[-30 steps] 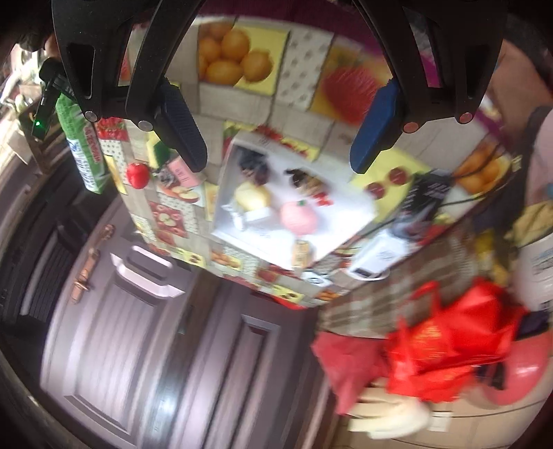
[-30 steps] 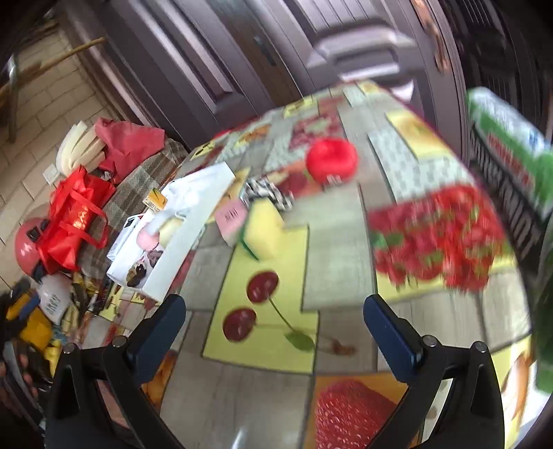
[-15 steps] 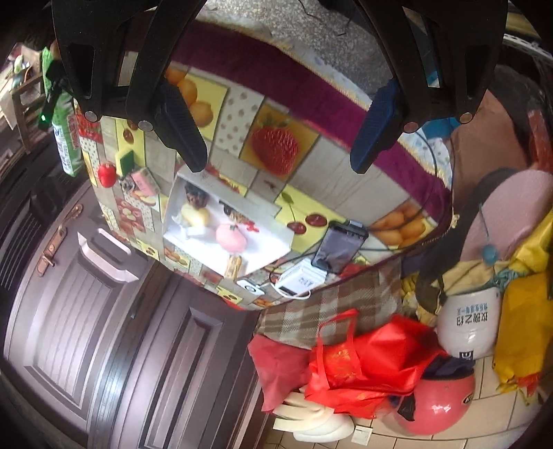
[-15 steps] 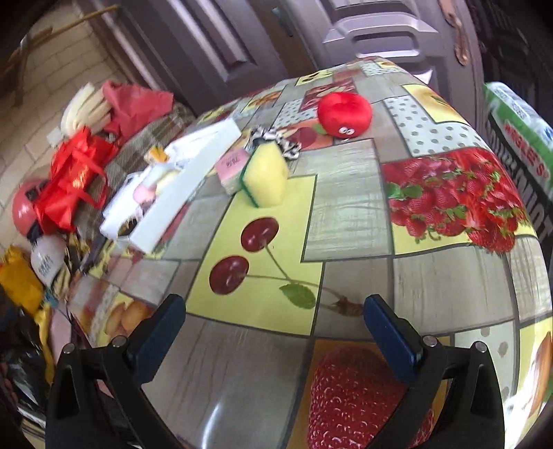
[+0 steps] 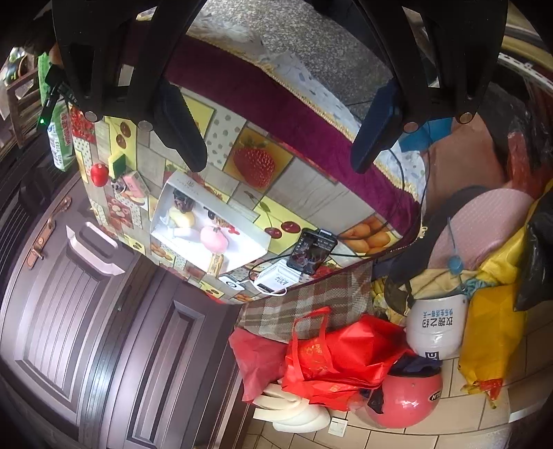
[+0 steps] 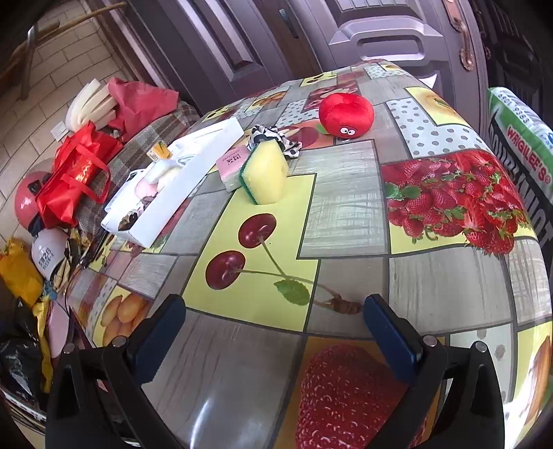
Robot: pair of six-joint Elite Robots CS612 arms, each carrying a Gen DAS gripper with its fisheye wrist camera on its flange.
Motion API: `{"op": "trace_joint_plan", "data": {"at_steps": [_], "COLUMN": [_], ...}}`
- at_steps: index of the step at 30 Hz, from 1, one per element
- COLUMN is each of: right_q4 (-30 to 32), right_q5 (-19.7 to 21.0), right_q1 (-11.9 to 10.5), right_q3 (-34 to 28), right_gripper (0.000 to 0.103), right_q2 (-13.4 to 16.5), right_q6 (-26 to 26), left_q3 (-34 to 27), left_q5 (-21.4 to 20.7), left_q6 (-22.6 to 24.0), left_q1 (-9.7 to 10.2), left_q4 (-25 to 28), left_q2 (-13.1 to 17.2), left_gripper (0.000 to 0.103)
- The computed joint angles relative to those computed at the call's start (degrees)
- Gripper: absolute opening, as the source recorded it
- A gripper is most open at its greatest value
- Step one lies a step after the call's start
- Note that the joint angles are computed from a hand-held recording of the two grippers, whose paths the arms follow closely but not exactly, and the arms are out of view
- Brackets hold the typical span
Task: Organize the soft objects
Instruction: 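Withdraw both open tools from the tray, then move both open tools back over the remaining soft items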
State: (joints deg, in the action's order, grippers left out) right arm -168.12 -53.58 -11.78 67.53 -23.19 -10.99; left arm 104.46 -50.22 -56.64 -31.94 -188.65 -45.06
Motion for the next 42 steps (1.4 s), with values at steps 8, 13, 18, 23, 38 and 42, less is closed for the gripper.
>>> {"op": "trace_joint_plan", "data": {"at_steps": [8, 13, 18, 23, 38, 42], "right_q4": [-0.2, 0.21, -0.42, -1.75, -0.25, -0.26], "right_q5": [-1.89, -2.02, -0.83, -1.1, 2.13, 4.18], "right_q1": [0.62, 0.92, 0.66, 0.7, 0.28, -0.11], "right_q3": [0.44, 0.87, 0.83, 1.14, 0.77, 0.54], "right_gripper": [0.103, 0.103, 0.103, 0.103, 0.103, 0.103], "right_q2": [-0.22, -0.43, -0.22, -0.21, 0.04, 0.27], "right_q6": [-4.92, -8.47, -7.45, -6.1, -6.91, -5.53], "left_q3": [2.78, 5.62, 5.74, 1.86, -3.91, -6.06], "left_q5": [2.86, 4.26, 5.43, -1.13, -9.95, -11.22], "left_q6": [-6.39, -13.0, -16.1, -13.53, -6.29, -3.82], "left_q1": [-0.8, -1.65, -2.35, -3.29, -3.32, -2.79], "left_q4": [0.52, 2.55, 7.27, -0.87, -2.04, -0.79], "left_q2": [0.07, -1.18, -1.76, 3.0, 5.11, 5.52], "left_gripper": [0.086, 0.086, 0.086, 0.086, 0.086, 0.086]}}
